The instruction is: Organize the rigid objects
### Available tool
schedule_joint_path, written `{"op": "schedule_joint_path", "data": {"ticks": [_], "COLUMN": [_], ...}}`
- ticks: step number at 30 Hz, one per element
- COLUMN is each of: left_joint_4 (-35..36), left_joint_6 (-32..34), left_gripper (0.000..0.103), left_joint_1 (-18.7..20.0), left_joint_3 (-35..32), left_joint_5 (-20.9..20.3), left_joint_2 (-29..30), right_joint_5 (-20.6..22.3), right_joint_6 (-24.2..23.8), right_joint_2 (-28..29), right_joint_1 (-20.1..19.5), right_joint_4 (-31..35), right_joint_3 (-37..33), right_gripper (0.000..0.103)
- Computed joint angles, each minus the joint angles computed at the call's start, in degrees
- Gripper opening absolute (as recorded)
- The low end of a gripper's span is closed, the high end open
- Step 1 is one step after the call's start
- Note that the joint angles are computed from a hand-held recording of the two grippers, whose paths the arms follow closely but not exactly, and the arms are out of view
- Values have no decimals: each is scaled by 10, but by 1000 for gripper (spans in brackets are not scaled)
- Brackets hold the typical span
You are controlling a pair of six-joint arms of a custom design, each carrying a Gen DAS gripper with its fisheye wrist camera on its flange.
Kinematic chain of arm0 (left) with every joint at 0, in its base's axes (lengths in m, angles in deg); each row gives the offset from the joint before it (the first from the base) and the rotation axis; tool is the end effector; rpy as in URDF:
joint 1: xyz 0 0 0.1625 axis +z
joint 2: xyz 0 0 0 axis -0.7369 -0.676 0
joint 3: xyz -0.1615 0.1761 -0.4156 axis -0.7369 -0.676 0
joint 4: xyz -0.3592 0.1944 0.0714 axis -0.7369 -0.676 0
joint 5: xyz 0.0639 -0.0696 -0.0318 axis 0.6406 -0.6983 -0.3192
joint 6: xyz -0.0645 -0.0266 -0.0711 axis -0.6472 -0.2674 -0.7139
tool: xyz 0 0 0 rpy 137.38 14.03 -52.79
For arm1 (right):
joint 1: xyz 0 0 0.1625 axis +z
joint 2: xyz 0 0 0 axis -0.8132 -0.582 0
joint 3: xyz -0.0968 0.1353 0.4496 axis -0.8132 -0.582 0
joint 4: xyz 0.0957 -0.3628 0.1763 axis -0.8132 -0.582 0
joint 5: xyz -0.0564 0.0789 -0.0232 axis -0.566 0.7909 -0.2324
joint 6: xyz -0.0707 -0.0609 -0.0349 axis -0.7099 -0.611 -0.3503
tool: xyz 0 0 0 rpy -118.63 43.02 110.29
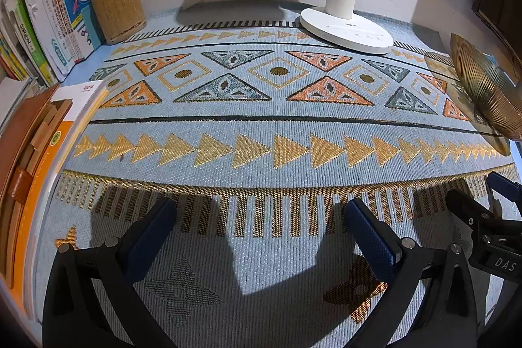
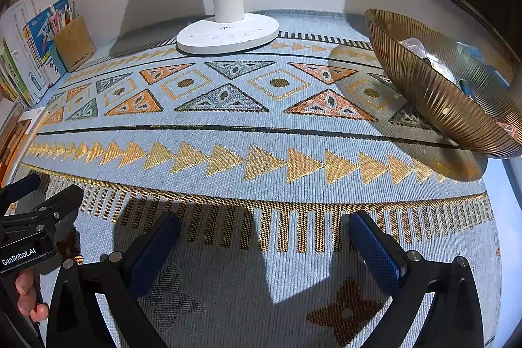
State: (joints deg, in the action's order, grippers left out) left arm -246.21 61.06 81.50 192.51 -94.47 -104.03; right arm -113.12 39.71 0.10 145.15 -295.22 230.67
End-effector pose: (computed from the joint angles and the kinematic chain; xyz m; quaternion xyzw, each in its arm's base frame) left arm -0.3189 -0.4602 0.0336 0.2812 0.8817 -0.2149 0.3120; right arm 0.0685 -0.3698 0.2612 -0.0245 -0.8514 0.3437 0.3955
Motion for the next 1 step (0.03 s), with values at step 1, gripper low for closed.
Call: {"op": "schedule_joint_path", "data": {"ticks": [1], "left_joint_4": [0], "left_joint_6": [0], "left_gripper": [103], "left_joint_1": [0], "left_joint_3": [0], "left_joint_5": [0], "left_joint_2": [0], "right_joint_5": [0], "right_joint_6": [0], "right_joint_2": [0], "right_joint_1": [0], "right_joint_4": [0], "right_joint_3": [0], "right_gripper": [103]}}
